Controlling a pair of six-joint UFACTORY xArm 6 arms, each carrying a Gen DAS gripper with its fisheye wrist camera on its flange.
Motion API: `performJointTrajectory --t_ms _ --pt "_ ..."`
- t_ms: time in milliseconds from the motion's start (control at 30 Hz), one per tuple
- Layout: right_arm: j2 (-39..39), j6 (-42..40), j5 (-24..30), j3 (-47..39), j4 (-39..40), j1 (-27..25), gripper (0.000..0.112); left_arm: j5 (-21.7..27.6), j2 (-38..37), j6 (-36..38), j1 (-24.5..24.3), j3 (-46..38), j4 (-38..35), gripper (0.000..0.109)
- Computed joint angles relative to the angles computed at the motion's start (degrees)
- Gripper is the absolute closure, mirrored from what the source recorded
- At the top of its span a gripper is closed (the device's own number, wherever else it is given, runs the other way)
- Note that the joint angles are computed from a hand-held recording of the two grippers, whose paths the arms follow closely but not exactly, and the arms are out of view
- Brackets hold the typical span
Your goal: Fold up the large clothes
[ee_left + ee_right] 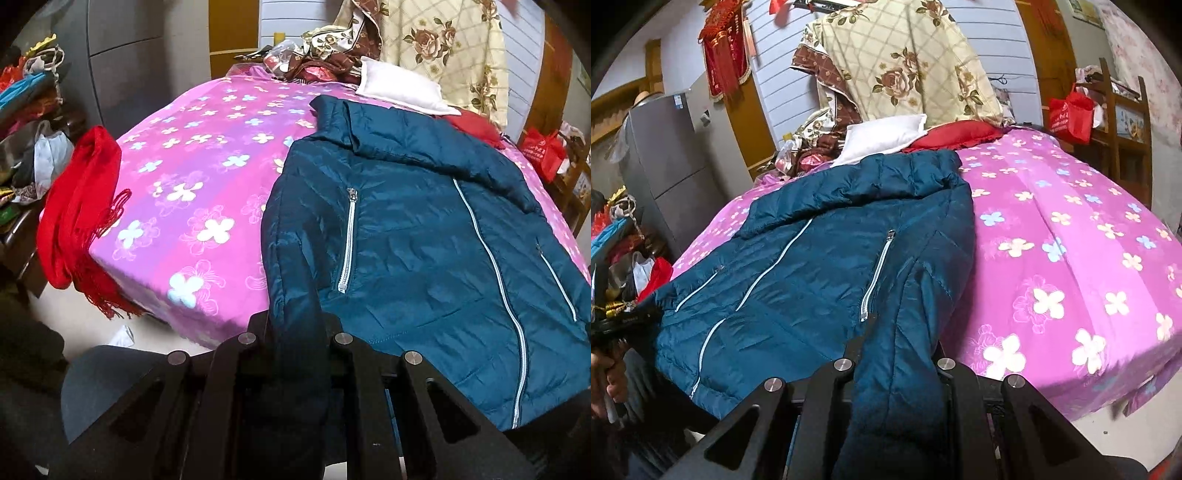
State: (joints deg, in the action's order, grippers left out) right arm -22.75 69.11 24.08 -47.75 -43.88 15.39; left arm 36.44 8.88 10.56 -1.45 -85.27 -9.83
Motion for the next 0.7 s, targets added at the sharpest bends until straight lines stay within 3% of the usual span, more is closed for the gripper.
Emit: performJointTrajectory --t_ms 467,700 --pt "0.74 1.43 3.15 -1.46 -1.0 1.6 0.1 0.5 0.55 1.17 0.25 -0.03 -1.2 0.098" --pt "0.44 2.54 2.25 -0.88 0.11 1.22 0.1 0.49 0.41 1.23 0.21 0.15 -1.31 0.098"
